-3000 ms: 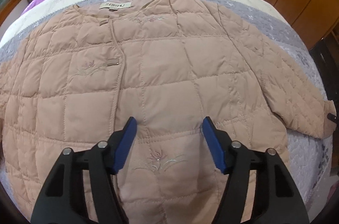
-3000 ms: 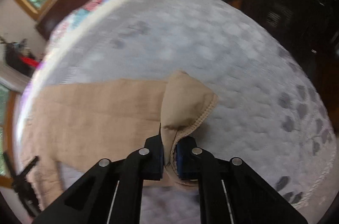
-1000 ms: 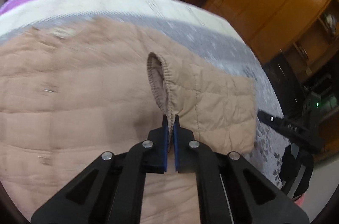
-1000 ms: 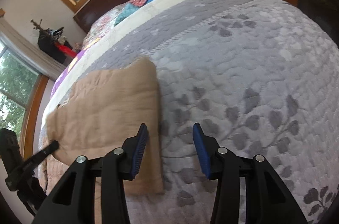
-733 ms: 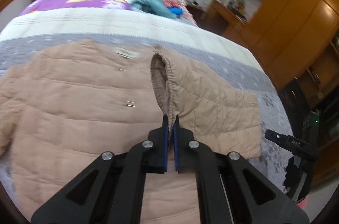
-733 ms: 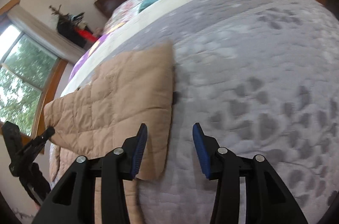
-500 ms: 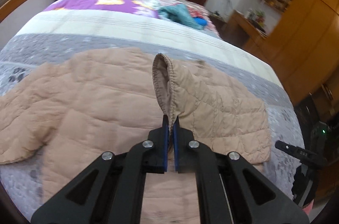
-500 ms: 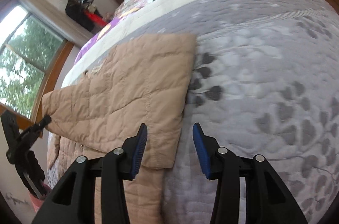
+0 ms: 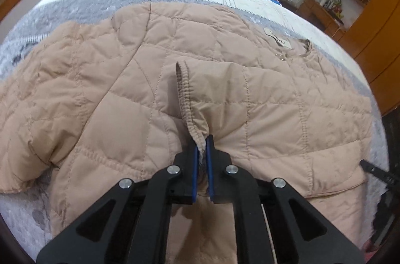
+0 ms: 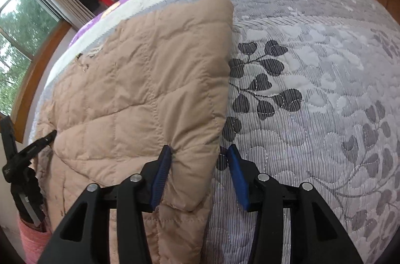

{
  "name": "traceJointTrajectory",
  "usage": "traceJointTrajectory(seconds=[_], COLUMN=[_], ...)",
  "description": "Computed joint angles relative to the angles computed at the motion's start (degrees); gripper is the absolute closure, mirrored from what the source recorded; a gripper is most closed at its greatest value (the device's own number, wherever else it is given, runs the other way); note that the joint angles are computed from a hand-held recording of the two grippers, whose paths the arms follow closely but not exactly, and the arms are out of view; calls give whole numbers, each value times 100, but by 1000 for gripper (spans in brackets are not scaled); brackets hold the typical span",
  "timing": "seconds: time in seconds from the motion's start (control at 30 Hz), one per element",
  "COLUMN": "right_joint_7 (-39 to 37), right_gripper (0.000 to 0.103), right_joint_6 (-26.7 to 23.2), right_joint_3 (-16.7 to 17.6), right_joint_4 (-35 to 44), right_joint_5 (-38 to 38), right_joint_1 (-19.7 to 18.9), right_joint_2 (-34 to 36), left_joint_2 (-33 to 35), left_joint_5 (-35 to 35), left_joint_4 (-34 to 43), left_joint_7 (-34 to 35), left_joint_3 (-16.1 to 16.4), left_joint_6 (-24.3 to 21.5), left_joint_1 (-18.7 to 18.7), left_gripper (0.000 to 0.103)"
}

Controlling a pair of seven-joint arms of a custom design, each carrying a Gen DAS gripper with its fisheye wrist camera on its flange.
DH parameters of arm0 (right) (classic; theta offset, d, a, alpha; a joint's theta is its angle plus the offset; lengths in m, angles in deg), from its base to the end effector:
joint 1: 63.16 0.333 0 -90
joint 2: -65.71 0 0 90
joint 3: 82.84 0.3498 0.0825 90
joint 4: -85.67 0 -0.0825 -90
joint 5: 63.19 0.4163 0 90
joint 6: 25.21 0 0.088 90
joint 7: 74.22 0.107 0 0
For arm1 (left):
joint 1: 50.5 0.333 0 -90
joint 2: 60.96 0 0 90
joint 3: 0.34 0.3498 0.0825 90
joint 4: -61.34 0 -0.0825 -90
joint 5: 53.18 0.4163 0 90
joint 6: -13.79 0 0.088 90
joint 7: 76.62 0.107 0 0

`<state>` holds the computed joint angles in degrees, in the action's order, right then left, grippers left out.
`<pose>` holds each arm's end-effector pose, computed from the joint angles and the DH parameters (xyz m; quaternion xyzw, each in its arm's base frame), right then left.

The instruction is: Fold large clothes

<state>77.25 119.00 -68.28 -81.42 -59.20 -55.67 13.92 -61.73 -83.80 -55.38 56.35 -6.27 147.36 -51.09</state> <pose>0.2985 0.1135 0.4524 -0.3729 0.8928 -0.0946 0.2342 0.6006 -0.0775 0.5026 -0.4712 0.8423 -0.2596 0.0345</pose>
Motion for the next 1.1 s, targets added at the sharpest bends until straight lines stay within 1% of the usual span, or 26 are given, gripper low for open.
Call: traceJointTrajectory(seconds=[0.07,0.13,0.17,0.2,0.27,0.3,0.33,0.4,0.47,0.5,0.6,0.67,0.7,0.77,0.8,0.9,1.0,1.07,1.1], right_joint_7=[-4,71,142,212,281,221,149,19,-14,-5,8,32,27,73,126,234,315,280,291], right_gripper=[57,57,56,56,56,56,56,56,56,56,56,57,57,58,58,58,58,56,56], right_joint_6=[-146,-365,-534,-694,-783,-676,-497,-287,-181,-125,103,84,154,414,515,500,370,335,323], right_joint_3=[-1,92,205,339,433,355,296,242,288,308,228,237,198,103,128,220,258,212,198], right_joint_4=[122,264,361,467,643,681,742,886,1038,1092,1088,1113,1090,939,914,952,1008,1058,1073], right_joint_5=[-24,-109,-225,-384,-563,-576,-542,-476,-476,-480,-396,-460,-446,-351,-349,-457,-549,-565,-559], right_joint_1=[-26,-80,-136,-206,-249,-217,-149,-52,-47,-46,54,54,83,137,122,46,45,96,117], right_joint_2=[63,2,-102,-218,-302,-252,-118,231,621,814,1185,1333,1407,1453,1492,1541,1524,1534,1485], left_joint_2=[-7,-41,-114,-236,-557,-643,-746,-867,-907,-934,-841,-595,-538,-477,-505,-530,-562,-609,-627], left_joint_5=[79,153,106,12,-182,-227,-296,-350,-247,-175,140,337,328,84,25,33,73,149,235], left_joint_4=[-18,64,91,31,-216,-270,-315,-345,-409,-503,-658,-590,-601,-679,-736,-820,-853,-878,-822], left_joint_7=[-1,-144,-229,-232,-105,-36,91,225,237,228,57,-52,4,341,438,500,410,379,305], left_joint_3=[-2,23,59,73,116,141,183,237,223,199,125,110,112,126,117,84,77,80,75], left_joint_6=[60,-64,-75,4,564,669,647,362,162,192,394,333,315,419,485,644,648,652,569], left_joint_1=[-1,25,58,60,13,-46,-112,-254,-367,-413,-506,-519,-518,-518,-511,-511,-512,-509,-511], left_gripper=[95,90,85,81,75,74,74,73,73,73,73,73,73,73,73,73,73,73,71])
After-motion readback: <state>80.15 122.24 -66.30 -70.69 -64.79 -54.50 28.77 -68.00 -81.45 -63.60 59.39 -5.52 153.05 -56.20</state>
